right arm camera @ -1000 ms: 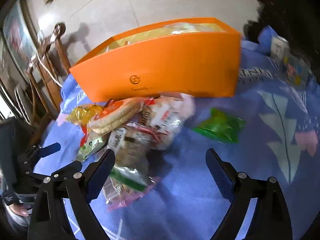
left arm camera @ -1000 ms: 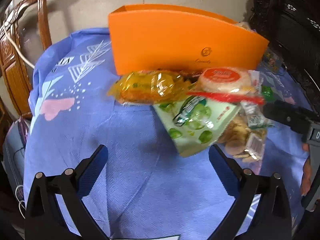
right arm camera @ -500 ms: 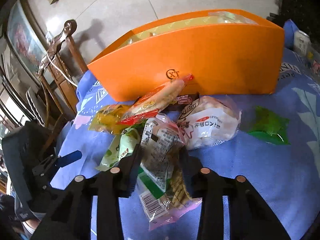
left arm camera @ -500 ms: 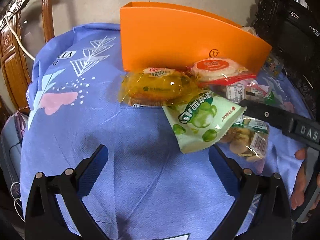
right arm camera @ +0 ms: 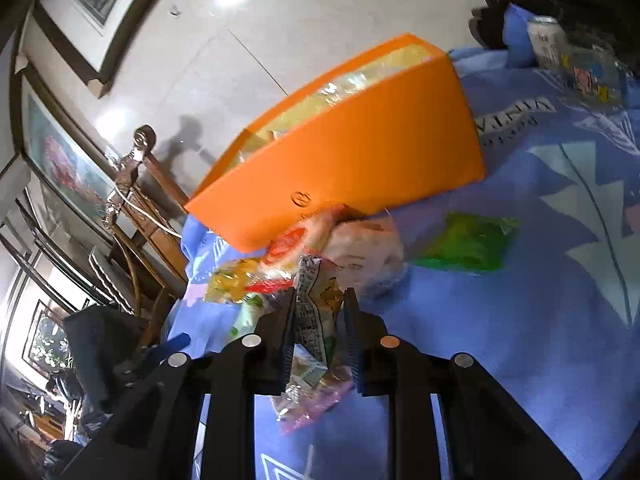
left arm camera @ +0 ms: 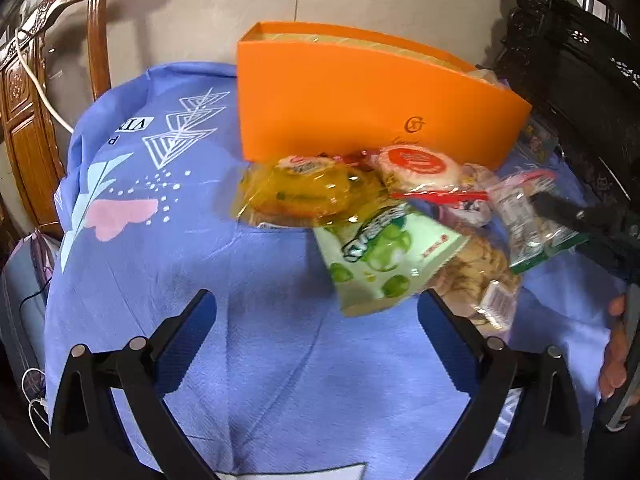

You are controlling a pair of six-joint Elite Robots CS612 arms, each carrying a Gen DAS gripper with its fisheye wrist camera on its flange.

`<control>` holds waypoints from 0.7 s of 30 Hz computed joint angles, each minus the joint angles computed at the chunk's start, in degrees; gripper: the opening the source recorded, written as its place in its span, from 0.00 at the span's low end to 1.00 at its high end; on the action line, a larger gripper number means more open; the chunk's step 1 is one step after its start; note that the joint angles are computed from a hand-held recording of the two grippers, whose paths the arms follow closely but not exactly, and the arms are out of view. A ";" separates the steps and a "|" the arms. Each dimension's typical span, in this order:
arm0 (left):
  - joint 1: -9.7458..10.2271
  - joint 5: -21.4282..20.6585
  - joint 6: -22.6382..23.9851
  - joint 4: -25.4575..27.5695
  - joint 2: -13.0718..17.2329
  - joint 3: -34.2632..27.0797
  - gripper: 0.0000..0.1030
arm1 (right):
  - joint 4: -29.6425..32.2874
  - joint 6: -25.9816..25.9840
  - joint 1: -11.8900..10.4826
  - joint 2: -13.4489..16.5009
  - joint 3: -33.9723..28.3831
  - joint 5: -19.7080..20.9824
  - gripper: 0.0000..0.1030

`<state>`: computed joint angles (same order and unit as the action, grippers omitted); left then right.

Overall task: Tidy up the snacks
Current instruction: 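Grasp the white-green packet with the right tool while the left tool grasps the green pea snack bag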

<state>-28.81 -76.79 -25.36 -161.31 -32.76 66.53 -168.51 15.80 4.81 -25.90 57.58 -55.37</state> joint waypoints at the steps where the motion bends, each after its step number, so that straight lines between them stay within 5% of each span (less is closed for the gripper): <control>1: 0.09 -1.46 -0.21 -0.17 -0.07 -0.12 0.96 | 2.41 -1.10 -0.05 0.07 -0.43 0.68 0.23; 8: 0.48 -3.98 -5.34 6.41 1.67 -5.31 0.96 | 7.48 -2.91 0.23 0.96 -1.93 -0.20 0.41; 11: 0.53 -3.91 -6.24 9.24 2.79 -8.39 0.96 | 8.17 -0.60 0.02 1.75 -2.71 -0.81 0.71; 15: 0.32 -2.84 -6.09 11.85 3.61 -11.19 0.96 | 8.01 -0.20 -0.01 1.35 -2.09 -1.77 0.75; 21: 0.54 -1.46 -6.99 18.21 6.17 -16.83 0.96 | 5.59 -2.49 0.99 -0.57 0.28 -9.00 0.90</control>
